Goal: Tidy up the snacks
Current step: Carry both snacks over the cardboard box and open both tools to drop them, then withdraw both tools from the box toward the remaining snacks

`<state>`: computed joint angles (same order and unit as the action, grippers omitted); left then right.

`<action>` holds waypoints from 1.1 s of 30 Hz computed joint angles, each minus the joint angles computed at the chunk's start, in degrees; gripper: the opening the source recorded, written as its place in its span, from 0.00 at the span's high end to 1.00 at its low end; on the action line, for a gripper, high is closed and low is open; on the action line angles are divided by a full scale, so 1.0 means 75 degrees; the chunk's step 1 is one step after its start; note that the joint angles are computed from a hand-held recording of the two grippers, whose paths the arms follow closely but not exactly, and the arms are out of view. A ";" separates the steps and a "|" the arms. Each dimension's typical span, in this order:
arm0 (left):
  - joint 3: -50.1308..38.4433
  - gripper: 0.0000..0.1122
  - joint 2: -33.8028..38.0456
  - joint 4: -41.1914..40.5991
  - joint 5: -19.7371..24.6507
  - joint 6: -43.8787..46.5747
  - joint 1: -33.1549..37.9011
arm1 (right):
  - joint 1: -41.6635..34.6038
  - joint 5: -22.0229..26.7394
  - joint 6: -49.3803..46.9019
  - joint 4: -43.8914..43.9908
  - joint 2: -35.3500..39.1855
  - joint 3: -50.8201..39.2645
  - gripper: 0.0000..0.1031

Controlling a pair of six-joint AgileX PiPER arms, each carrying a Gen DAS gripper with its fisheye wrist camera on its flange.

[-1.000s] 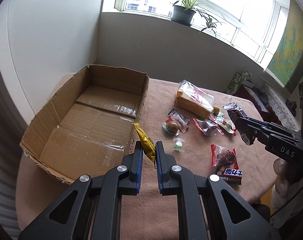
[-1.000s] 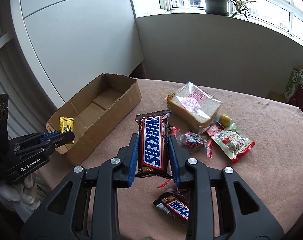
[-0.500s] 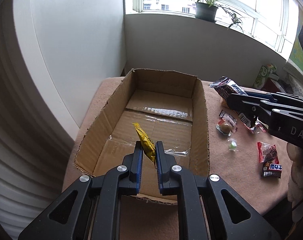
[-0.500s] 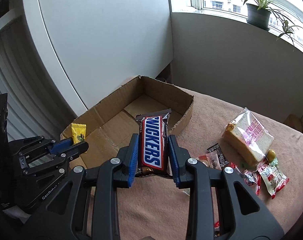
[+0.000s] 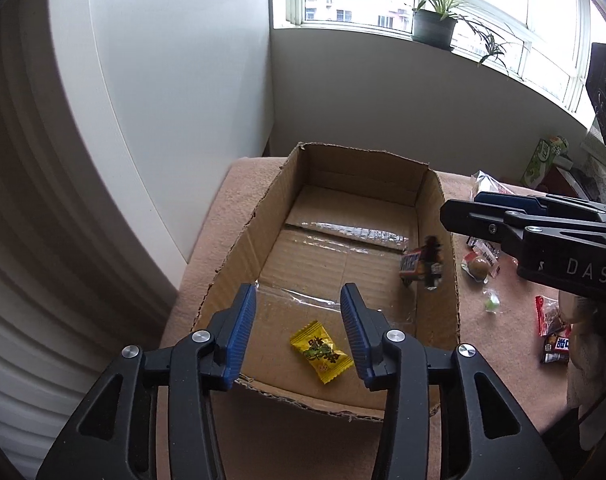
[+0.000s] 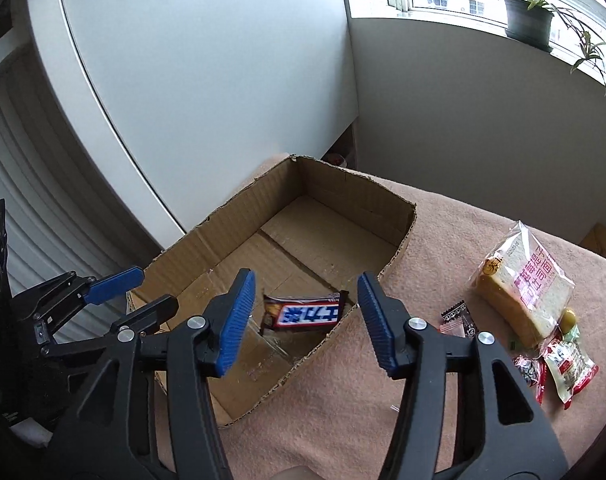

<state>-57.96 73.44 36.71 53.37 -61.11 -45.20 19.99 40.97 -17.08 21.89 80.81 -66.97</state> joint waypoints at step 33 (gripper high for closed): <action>-0.1078 0.51 0.1190 0.0372 -0.0052 -0.1554 -0.2903 | -0.8413 0.3779 -0.6736 0.2212 -0.2331 0.2260 0.34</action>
